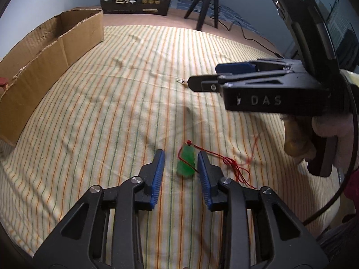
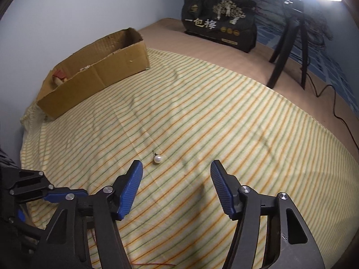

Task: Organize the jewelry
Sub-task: 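Close the left tool on the green jade pendant while the right tool grasps the pearl earring, then carry the jade pendant and earring up and over the cardboard box with both tools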

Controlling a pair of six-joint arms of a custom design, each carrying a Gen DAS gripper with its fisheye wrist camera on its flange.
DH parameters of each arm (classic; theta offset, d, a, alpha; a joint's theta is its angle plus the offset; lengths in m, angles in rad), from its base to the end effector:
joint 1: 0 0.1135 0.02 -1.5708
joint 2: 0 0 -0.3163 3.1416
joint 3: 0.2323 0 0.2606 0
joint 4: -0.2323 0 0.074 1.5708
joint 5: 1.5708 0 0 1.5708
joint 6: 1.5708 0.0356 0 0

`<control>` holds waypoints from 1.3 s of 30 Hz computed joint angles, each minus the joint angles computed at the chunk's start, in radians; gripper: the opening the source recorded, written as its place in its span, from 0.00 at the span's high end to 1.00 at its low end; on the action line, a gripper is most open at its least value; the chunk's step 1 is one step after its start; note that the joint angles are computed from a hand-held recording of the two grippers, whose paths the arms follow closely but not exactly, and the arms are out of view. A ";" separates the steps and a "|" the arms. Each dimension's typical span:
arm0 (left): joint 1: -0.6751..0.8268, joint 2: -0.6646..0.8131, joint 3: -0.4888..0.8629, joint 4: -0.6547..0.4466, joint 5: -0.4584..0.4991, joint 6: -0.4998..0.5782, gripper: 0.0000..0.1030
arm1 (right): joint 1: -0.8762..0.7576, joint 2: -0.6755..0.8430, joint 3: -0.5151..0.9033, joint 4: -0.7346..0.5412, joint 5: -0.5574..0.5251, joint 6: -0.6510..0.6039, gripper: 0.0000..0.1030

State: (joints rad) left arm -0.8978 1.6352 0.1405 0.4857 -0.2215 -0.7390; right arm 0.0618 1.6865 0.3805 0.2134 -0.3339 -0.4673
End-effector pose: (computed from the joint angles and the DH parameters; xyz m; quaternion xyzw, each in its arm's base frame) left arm 0.1167 -0.1338 0.0888 0.0452 0.9543 -0.1286 0.2658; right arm 0.2292 0.0259 0.1031 -0.2885 0.9144 0.1111 0.2613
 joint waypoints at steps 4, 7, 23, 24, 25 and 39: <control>-0.005 0.040 0.021 -0.004 -0.051 -0.009 0.82 | 0.011 0.058 0.005 0.046 -0.005 -0.010 0.45; 0.009 0.051 0.014 0.014 -0.061 -0.016 0.84 | 0.010 0.092 0.011 0.069 -0.006 -0.013 0.52; 0.134 0.049 -0.044 0.092 -0.054 -0.006 0.85 | 0.054 0.140 -0.017 0.180 0.021 -0.035 0.74; 0.152 0.048 -0.053 0.104 -0.046 0.000 0.85 | 0.062 0.143 -0.020 0.186 0.025 -0.036 0.77; 0.165 0.047 -0.060 0.112 -0.039 0.005 0.85 | 0.068 0.144 -0.022 0.189 0.028 -0.034 0.81; 0.270 -0.189 -0.132 0.008 0.013 0.057 0.86 | 0.096 0.004 -0.037 0.077 0.051 0.010 0.93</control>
